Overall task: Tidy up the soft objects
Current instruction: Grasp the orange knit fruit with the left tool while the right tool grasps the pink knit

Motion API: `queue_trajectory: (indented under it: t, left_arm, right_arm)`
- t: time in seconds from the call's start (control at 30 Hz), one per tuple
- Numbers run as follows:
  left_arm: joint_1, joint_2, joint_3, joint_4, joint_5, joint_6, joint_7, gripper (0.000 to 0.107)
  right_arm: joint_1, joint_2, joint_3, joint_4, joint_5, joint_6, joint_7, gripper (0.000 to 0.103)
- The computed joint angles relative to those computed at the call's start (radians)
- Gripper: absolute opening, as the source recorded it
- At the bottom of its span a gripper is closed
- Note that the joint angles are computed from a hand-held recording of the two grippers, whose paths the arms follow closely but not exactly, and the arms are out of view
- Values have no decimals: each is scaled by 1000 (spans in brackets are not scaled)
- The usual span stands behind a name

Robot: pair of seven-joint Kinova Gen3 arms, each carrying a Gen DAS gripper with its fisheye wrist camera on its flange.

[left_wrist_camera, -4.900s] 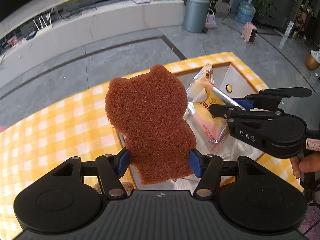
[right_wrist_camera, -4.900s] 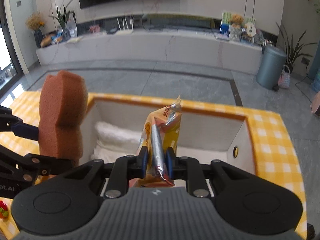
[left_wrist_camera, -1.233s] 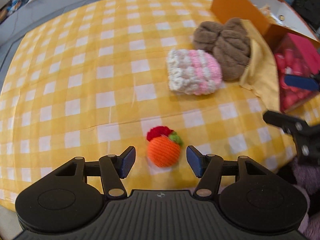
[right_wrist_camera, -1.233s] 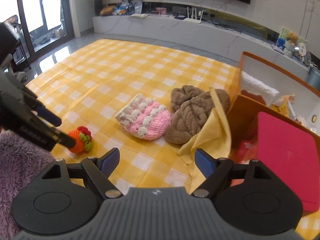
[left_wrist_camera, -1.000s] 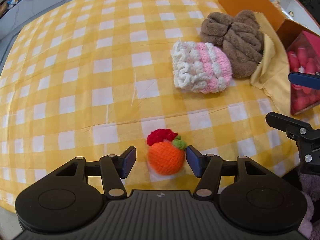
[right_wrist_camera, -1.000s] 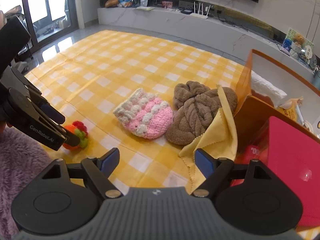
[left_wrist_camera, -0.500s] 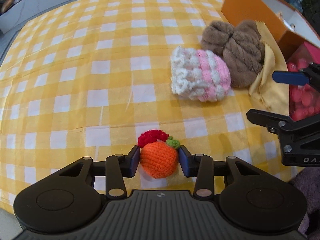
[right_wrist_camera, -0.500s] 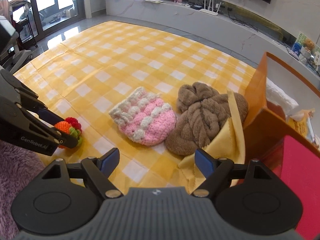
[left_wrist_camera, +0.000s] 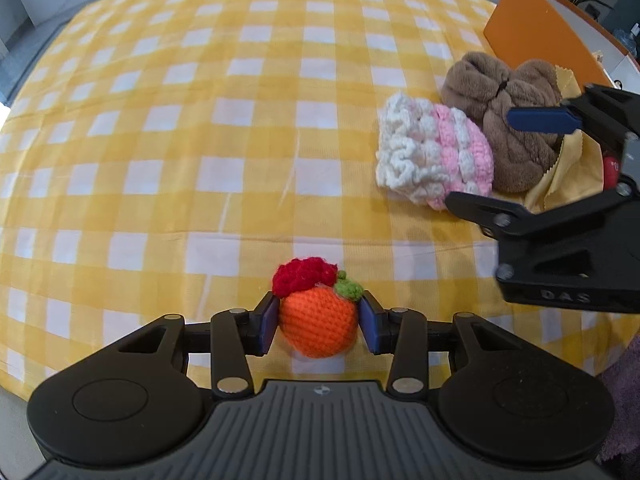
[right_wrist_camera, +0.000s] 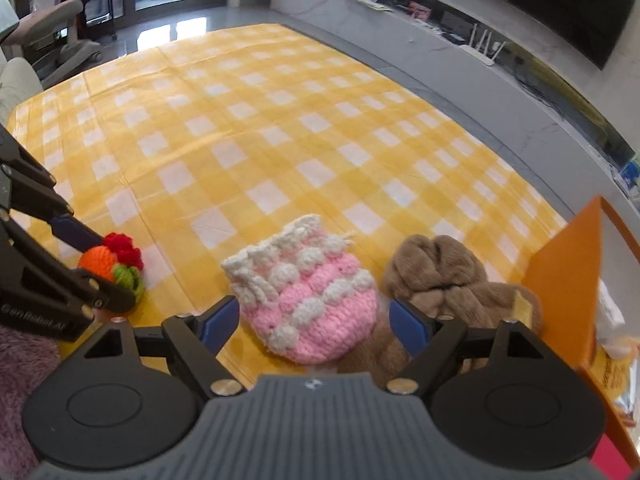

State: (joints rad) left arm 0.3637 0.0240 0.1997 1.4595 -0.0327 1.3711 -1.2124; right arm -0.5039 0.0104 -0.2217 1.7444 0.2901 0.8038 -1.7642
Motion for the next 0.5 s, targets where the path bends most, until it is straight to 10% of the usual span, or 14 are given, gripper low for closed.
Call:
queue_trajectory:
  t: [0.33, 0.5]
  left_arm:
    - [9, 7, 4, 2, -10, 0, 11, 48]
    - [8, 5, 1, 4, -7, -5, 13, 47]
  right_arm:
    - [7, 69, 28, -20, -65, -4, 1, 83]
    - [-13, 66, 25, 5, -32, -27, -33, 68]
